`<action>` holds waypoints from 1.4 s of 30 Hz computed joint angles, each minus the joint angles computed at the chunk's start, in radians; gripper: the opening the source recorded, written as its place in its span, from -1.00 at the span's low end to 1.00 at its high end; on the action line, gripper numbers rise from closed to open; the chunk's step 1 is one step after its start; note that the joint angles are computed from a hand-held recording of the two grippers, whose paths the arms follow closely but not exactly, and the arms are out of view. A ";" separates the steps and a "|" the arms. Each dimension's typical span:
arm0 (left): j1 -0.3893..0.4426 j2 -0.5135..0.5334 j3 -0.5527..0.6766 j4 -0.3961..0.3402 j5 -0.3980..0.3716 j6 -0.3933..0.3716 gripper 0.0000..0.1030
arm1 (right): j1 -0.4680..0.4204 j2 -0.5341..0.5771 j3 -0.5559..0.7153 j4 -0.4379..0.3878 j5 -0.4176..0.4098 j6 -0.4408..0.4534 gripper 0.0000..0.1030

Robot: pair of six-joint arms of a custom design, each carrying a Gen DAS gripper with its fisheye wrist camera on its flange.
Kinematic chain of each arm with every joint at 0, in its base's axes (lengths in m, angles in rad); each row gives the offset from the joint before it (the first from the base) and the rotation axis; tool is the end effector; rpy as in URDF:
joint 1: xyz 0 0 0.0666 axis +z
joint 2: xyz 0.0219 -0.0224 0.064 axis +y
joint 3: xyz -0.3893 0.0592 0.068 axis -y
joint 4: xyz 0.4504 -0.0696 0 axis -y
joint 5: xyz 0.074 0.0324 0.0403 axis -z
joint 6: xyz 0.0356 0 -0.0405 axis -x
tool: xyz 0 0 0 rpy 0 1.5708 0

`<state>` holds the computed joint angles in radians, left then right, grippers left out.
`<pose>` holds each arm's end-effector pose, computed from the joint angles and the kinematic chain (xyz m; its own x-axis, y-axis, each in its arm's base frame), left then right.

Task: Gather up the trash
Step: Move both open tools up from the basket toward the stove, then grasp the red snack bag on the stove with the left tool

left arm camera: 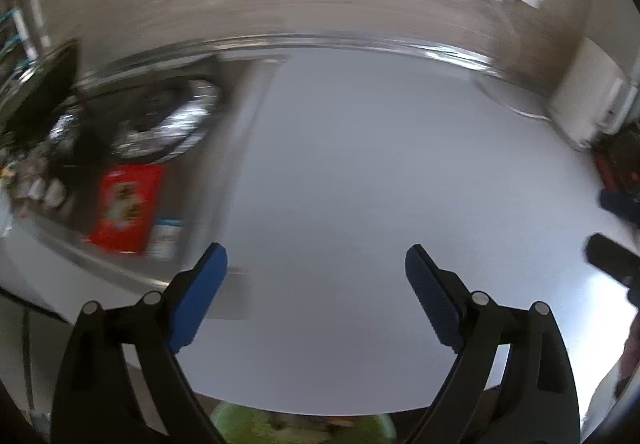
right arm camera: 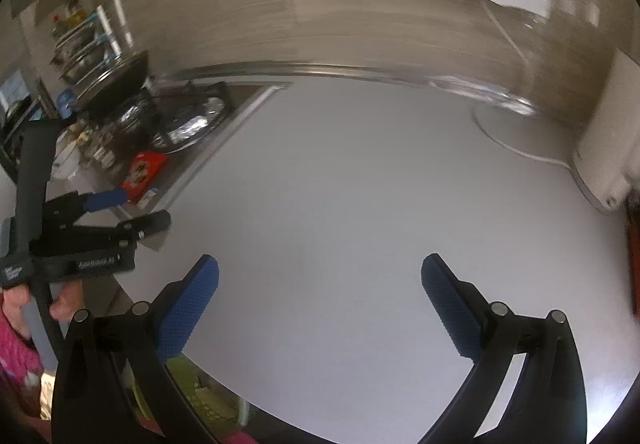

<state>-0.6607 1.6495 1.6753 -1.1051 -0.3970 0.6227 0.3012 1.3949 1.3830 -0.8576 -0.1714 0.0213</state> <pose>0.4984 -0.3704 0.4307 -0.8115 -0.0505 -0.5822 -0.0633 0.9980 0.0016 0.5153 0.1660 0.4370 -0.7210 -0.2460 -0.6478 -0.4129 0.9033 0.1165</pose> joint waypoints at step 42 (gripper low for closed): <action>0.360 -0.050 -0.221 0.212 0.249 -0.193 -0.45 | 0.251 0.256 0.247 -0.027 0.075 -0.132 0.95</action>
